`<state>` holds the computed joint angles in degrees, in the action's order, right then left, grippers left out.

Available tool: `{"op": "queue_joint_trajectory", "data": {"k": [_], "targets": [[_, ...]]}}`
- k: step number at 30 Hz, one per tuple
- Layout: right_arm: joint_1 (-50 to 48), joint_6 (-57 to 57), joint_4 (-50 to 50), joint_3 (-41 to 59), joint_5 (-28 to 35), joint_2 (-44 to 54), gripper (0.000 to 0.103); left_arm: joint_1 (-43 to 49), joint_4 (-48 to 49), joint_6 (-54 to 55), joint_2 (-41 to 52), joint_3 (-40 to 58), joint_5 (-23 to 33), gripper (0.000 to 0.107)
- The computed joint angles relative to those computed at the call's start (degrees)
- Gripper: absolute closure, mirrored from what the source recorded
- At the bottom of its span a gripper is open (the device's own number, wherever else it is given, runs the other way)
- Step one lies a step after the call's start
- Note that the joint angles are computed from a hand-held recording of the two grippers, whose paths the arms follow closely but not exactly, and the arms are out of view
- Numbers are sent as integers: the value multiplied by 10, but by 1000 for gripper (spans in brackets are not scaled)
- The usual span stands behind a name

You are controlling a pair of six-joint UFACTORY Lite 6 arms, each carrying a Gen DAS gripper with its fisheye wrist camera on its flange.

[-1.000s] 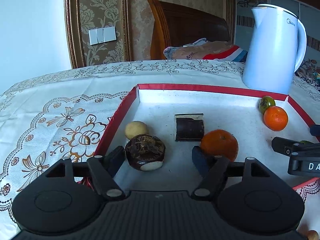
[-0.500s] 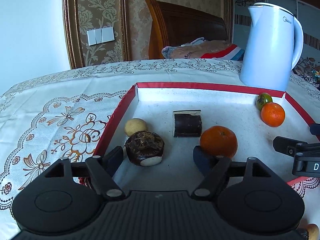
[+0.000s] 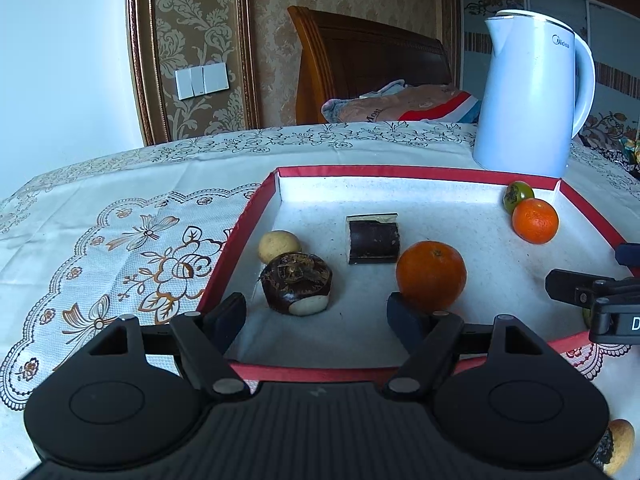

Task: Organize fruits
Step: 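Withdraw both tools from the tray toward the produce left on the table, then move the left tool to the dark cylindrical chunk while the right tool approaches the brown kiwi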

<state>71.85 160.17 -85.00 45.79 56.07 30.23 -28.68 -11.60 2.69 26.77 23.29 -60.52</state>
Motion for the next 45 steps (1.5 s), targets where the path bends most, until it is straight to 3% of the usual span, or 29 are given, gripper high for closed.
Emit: {"op": "queue_joint_trajectory", "data": {"k": [6, 15, 21, 31, 39, 43, 45], "targets": [[16, 5, 8, -4, 6, -4, 0, 0, -4, 2, -4, -14, -17, 30], [90, 22, 58, -18, 70, -17, 0, 8, 10, -19, -48, -77, -54, 29], [157, 57, 94, -47, 99, -41, 0, -3, -8, -17, -55, -87, -58, 29], [322, 158, 127, -94, 89, -71, 0, -33, -48, -11, -71, -119, -92, 22], [303, -21, 123, 7, 55, -13, 0, -24, -43, -16, -75, -121, -88, 22], [259, -152, 188, 91, 48, 38, 0, -30, -51, -17, -78, -127, -96, 22], [250, -165, 211, 102, 48, 46, 0, -33, -50, -21, -85, -134, -98, 22]]}}
